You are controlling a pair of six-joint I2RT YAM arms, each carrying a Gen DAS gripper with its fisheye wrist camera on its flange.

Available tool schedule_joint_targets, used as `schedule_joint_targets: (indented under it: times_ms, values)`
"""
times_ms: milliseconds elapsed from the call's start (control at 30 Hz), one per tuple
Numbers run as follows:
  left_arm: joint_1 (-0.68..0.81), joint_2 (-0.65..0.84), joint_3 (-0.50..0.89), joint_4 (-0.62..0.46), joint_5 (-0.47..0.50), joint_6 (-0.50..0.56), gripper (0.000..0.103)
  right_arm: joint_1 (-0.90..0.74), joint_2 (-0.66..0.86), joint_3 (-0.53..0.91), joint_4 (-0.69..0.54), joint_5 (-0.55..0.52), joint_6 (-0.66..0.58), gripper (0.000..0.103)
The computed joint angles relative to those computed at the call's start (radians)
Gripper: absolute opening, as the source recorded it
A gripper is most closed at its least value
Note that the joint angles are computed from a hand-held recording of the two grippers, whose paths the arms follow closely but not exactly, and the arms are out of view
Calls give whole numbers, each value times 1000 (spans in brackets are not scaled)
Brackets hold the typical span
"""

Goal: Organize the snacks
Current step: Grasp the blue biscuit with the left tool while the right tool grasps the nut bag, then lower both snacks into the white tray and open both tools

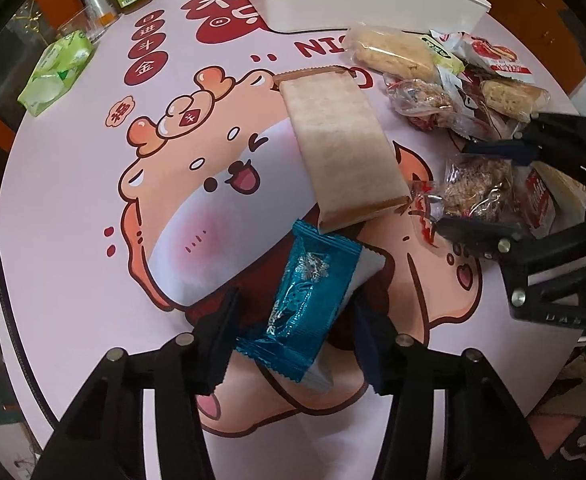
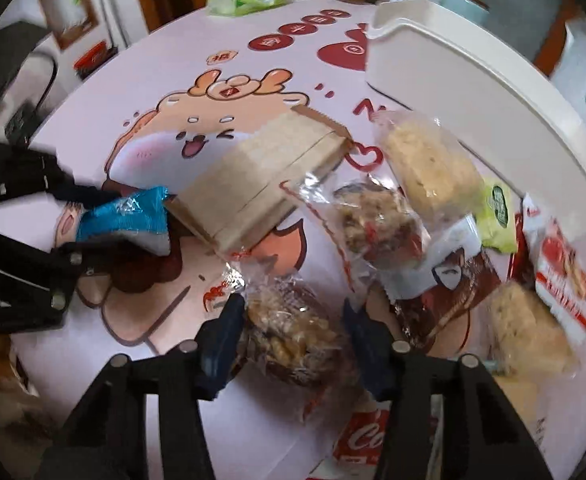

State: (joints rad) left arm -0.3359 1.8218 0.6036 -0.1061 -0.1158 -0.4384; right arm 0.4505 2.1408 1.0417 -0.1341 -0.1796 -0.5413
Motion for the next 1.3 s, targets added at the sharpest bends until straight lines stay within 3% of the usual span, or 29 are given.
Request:
schedule_joint_targets:
  times_ms: [33, 67, 400, 633, 767, 933, 1133, 1300]
  values:
    - [0, -3, -6, 6, 1, -5, 44, -3, -7, -13, 10, 3, 11, 51]
    - [-8, -11, -13, 13, 4, -18, 29, -5, -14, -25, 16, 4, 15, 51]
    - [-77, -138, -63, -14, -1, -133, 28, -52, -283, -208, 17, -97, 25, 51]
    - [-140, -382, 22, -231, -84, -135, 28, -129, -497, -146, -86, -162, 45, 51]
    - [-136, -458, 181, -378, -148, -81, 28, -205, -553, 11, -193, -211, 49, 51]
    - [-83, -418, 434, -494, -174, -3, 28, -248, -483, 282, -281, -206, 110, 51]
    - [-7, -256, 816, -617, -184, 55, 28, -289, -308, 637, -391, -218, 184, 51]
    - [35, -32, 1151, -686, -204, 77, 28, -283, -63, 959, -472, -180, 213, 52]
